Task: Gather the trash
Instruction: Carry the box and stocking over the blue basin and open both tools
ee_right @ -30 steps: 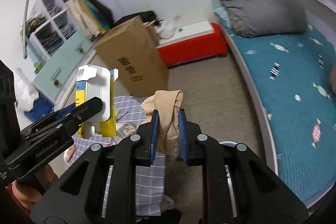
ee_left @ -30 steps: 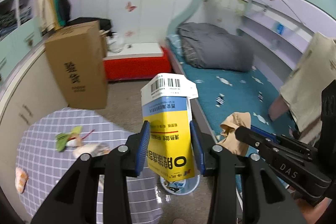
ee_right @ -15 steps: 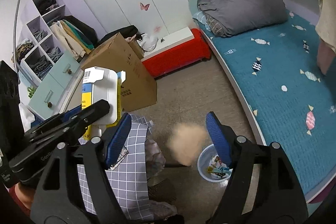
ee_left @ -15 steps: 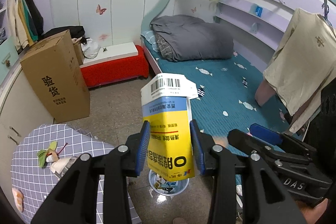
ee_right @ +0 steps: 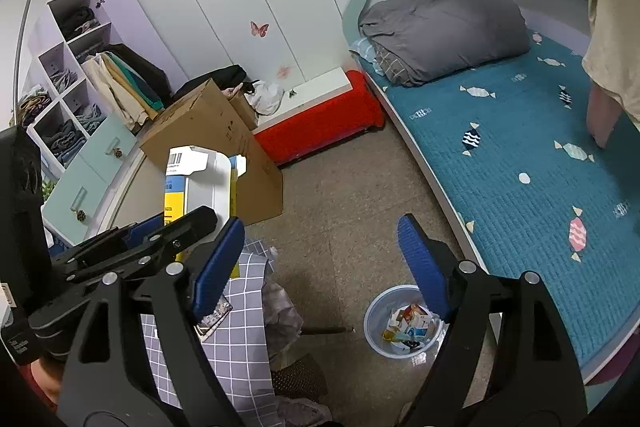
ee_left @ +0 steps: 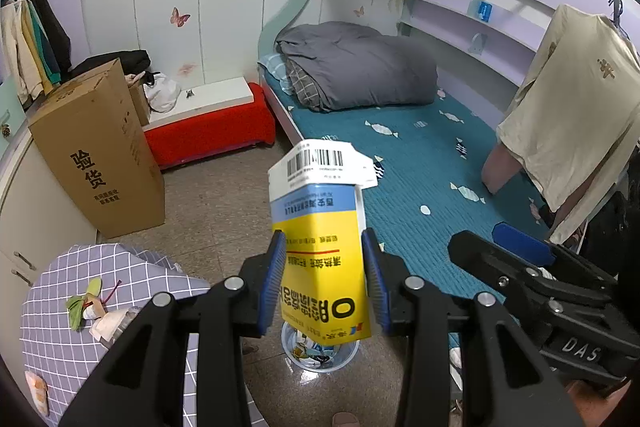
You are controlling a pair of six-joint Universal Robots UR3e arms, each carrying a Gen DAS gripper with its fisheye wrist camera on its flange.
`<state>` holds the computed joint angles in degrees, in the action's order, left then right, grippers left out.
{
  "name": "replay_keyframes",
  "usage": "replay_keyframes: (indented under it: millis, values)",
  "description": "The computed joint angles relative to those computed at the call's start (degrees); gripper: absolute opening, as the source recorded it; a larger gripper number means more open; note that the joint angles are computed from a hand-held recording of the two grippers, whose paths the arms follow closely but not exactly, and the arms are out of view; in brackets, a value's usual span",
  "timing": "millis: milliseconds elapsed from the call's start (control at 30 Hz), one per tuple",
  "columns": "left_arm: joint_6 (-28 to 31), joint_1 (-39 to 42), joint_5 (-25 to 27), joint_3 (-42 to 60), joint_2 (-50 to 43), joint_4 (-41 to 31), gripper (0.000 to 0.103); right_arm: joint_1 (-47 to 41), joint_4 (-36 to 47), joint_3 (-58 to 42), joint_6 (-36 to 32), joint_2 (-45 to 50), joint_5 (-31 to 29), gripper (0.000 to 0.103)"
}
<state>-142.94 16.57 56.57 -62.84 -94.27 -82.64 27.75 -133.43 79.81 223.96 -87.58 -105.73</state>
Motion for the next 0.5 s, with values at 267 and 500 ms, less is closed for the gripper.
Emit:
replay_keyframes:
  millis: [267, 500]
  values:
    - [-0.76, -1.99, 0.64, -0.27, -0.49, 1.07, 0.038, 0.67, 0.24, 1.12, 0.79, -1.51, -2.56, 0.080]
    - [-1.99, -3.71, 0.33, -1.62, -0.28, 4.13, 0.064, 0.13, -0.03, 4.24, 2.51, -4.35, -3.70, 0.081]
